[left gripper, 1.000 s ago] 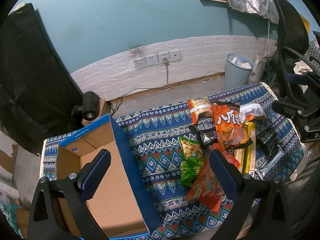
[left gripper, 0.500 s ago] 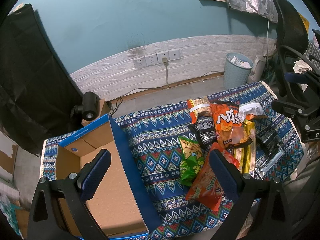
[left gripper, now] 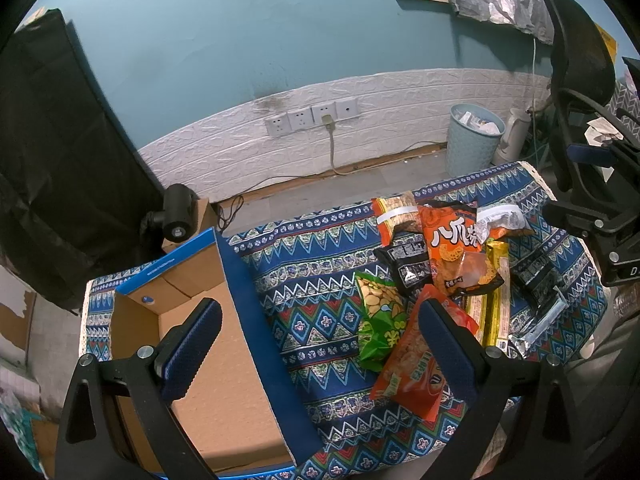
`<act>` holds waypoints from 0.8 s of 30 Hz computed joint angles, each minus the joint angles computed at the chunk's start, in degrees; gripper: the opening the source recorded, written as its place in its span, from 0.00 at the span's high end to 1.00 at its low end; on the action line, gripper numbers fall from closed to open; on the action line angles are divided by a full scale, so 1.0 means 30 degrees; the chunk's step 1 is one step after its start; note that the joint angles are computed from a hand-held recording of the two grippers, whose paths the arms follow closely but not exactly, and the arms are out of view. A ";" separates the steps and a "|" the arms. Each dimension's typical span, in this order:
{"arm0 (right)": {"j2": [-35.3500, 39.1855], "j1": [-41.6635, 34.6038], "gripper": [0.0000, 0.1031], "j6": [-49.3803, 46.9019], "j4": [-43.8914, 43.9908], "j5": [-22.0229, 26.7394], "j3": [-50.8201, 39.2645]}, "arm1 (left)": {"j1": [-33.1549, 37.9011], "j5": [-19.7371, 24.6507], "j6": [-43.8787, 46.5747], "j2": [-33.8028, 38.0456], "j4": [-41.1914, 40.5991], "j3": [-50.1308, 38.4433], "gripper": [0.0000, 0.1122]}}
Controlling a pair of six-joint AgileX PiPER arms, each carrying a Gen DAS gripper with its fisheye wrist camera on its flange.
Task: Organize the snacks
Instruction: 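Grasp the red-orange chip bag with the left tool while the right tool grasps a black packet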
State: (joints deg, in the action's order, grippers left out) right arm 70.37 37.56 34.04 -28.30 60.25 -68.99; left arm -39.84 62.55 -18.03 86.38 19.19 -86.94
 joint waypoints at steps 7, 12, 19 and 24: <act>0.0077 -0.0309 0.03 -0.0062 -0.0023 0.0308 0.0015 | -0.0161 0.0041 -0.0178 0.0227 0.0093 -0.0098 0.11; -0.0007 -0.1048 0.03 -0.0508 0.0374 0.0355 0.0302 | 0.0008 -0.0134 0.0022 0.0742 -0.0343 -0.0324 0.11; -0.0457 -0.3462 0.03 -0.1948 0.1869 0.0050 0.1375 | -0.0291 -0.0233 0.0507 0.1731 -0.0837 -0.0512 0.11; -0.1026 -0.5540 0.03 -0.2983 0.3027 -0.0213 0.2728 | -0.0634 -0.0197 0.0655 0.2558 -0.1033 -0.0722 0.11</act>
State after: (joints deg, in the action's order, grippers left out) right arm 67.29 20.94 25.09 -19.22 59.61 -60.81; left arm -41.74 61.96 -16.07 94.05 16.09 -89.10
